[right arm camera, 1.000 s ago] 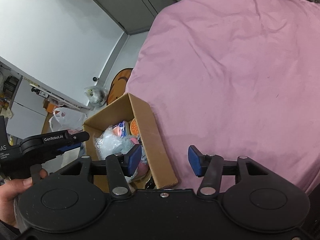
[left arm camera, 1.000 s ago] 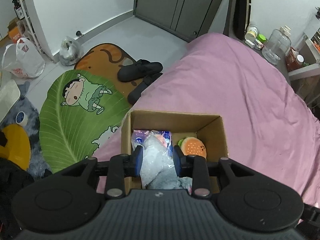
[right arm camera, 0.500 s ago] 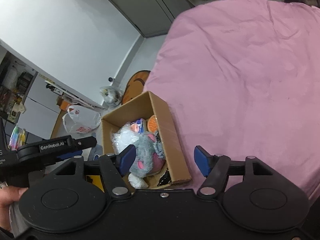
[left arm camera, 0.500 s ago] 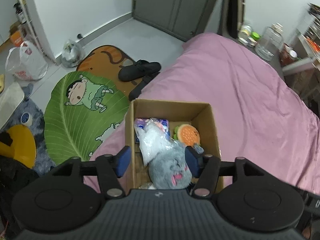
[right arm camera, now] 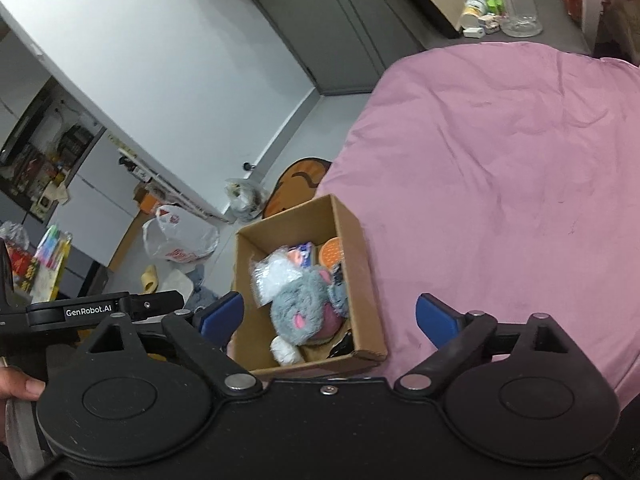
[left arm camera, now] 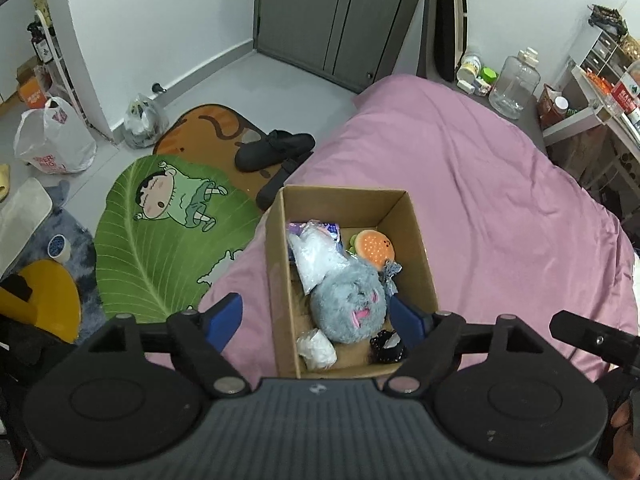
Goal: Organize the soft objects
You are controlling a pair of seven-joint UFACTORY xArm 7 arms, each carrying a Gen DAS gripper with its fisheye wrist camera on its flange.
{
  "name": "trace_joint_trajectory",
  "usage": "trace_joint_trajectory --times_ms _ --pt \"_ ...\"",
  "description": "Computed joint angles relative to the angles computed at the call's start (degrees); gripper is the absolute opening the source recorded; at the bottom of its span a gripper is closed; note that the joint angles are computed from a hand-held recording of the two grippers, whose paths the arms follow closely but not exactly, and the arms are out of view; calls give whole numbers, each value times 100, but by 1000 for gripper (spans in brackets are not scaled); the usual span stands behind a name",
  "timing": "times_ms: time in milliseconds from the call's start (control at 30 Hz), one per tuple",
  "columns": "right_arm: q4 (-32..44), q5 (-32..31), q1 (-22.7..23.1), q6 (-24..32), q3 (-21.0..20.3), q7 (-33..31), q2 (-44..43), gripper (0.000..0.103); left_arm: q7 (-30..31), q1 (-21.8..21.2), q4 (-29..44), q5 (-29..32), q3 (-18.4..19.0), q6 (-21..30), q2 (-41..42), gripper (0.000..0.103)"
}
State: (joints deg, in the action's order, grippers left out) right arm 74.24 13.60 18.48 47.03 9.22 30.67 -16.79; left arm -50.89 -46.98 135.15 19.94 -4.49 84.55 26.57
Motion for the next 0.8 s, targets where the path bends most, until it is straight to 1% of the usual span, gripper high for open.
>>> trace_joint_trajectory --times_ms 33,67,167,233,300,467,633,733,800 --pt "21 -25 1 19 8 -5 -14 101 -92 -15 -101 -4 -1 -40 -85 83" --pt "47 -101 -12 52 35 20 -35 103 -188 -7 -286 -28 -28 -151 -215 86" --pt "157 -193 -14 180 58 40 -59 103 -255 36 -759 -37 -184 -513 -536 94" --pt "158 -213 -6 215 56 2 -131 103 -277 -9 -707 37 -250 -496 -539 98" --pt "166 -281 -11 279 66 -42 -204 103 -382 -52 -787 118 -280 -585 -621 102" --pt "95 -225 14 385 26 -208 -481 103 -649 -318 -552 421 -308 -309 -632 102" --pt "166 -240 27 678 44 -375 -674 103 -767 -671 -186 687 -289 120 -548 102" --pt "186 -256 36 773 70 -464 -805 103 -905 -839 -345 861 -295 96 -709 102" --pt "60 -130 93 713 20 -593 -989 103 -994 -1002 -265 1072 -313 246 -703 102"
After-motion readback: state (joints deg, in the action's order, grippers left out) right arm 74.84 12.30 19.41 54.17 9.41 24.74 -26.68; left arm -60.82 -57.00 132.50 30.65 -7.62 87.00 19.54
